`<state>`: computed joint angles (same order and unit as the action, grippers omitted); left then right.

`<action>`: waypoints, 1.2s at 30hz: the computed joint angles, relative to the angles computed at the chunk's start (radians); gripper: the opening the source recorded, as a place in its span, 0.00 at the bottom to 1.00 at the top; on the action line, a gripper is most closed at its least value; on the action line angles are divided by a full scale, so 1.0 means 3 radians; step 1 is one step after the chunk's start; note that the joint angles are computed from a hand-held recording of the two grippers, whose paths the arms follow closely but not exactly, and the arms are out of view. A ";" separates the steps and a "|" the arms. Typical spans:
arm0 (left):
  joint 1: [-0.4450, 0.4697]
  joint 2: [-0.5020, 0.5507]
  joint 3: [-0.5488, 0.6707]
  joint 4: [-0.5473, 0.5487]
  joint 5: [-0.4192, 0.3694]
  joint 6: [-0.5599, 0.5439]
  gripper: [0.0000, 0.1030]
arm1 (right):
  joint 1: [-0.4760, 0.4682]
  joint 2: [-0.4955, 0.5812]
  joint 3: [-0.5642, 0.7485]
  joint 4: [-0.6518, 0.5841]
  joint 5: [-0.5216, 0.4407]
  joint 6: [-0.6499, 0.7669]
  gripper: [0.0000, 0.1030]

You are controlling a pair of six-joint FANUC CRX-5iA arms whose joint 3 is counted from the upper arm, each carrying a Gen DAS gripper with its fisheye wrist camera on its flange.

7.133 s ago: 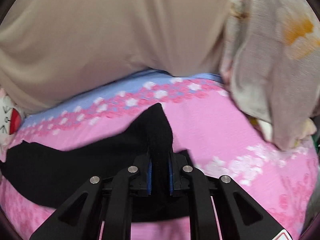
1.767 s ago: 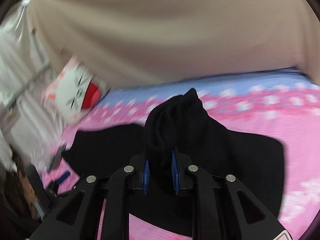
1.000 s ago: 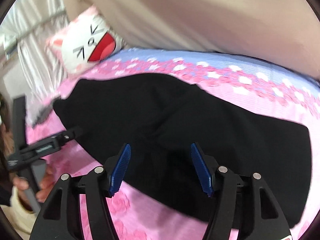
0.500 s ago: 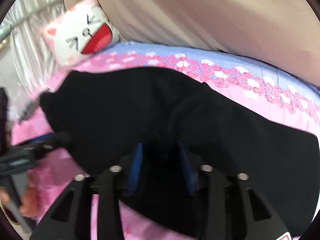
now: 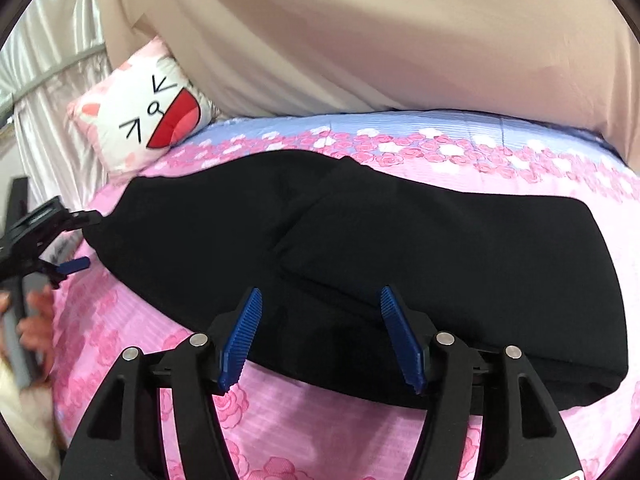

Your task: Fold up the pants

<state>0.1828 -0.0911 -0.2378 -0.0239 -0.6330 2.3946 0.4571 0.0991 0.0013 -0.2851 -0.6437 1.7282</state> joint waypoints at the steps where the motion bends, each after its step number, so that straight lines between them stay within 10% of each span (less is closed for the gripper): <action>1: 0.0075 0.0081 0.0040 0.0076 -0.0049 -0.0076 0.84 | -0.0022 0.0007 0.0017 -0.0047 -0.0021 0.0024 0.60; 3: 0.0003 0.0199 0.0280 -0.0287 -0.0215 0.0155 0.79 | -0.0073 0.0013 0.0042 -0.0144 -0.0034 0.0046 0.66; 5: -0.0174 0.0421 0.0691 -0.0746 -0.0684 0.0483 0.30 | -0.0138 -0.0009 0.0037 -0.0245 -0.0026 0.0059 0.68; 7: -0.0216 0.0530 0.0831 -0.0764 -0.0800 0.0475 0.17 | -0.0200 -0.0041 0.0024 -0.0315 -0.0030 0.0047 0.68; 13: -0.0940 0.0675 0.1660 -0.1577 -0.1179 0.0552 0.15 | -0.0480 -0.0193 -0.0119 -0.0327 0.0019 -0.0046 0.69; 18: -0.1632 0.1123 0.2515 -0.1598 -0.1131 -0.0207 0.16 | -0.0837 -0.0317 -0.0251 -0.0270 0.0177 -0.0216 0.72; 22: -0.1778 0.1790 0.3084 -0.0974 -0.1236 -0.0743 0.28 | -0.1080 -0.0310 -0.0269 -0.0282 0.0206 -0.0293 0.72; 26: -0.1944 0.2596 0.3871 -0.0697 -0.1990 -0.1038 0.42 | -0.1306 -0.0288 -0.0213 -0.0528 0.0047 -0.0086 0.72; 28: -0.2130 0.2594 0.3955 -0.1133 -0.2078 -0.0921 0.45 | -0.1320 -0.0324 -0.0258 -0.0463 0.0066 -0.0070 0.73; 32: -0.2098 0.2019 0.3255 -0.1099 -0.1556 -0.0712 0.87 | -0.1441 -0.0286 -0.0058 -0.0719 -0.0169 0.0323 0.73; 36: -0.2078 0.1637 0.2965 -0.1481 -0.1526 -0.0299 0.92 | -0.1590 0.0011 0.0556 -0.1385 -0.0856 0.0745 0.73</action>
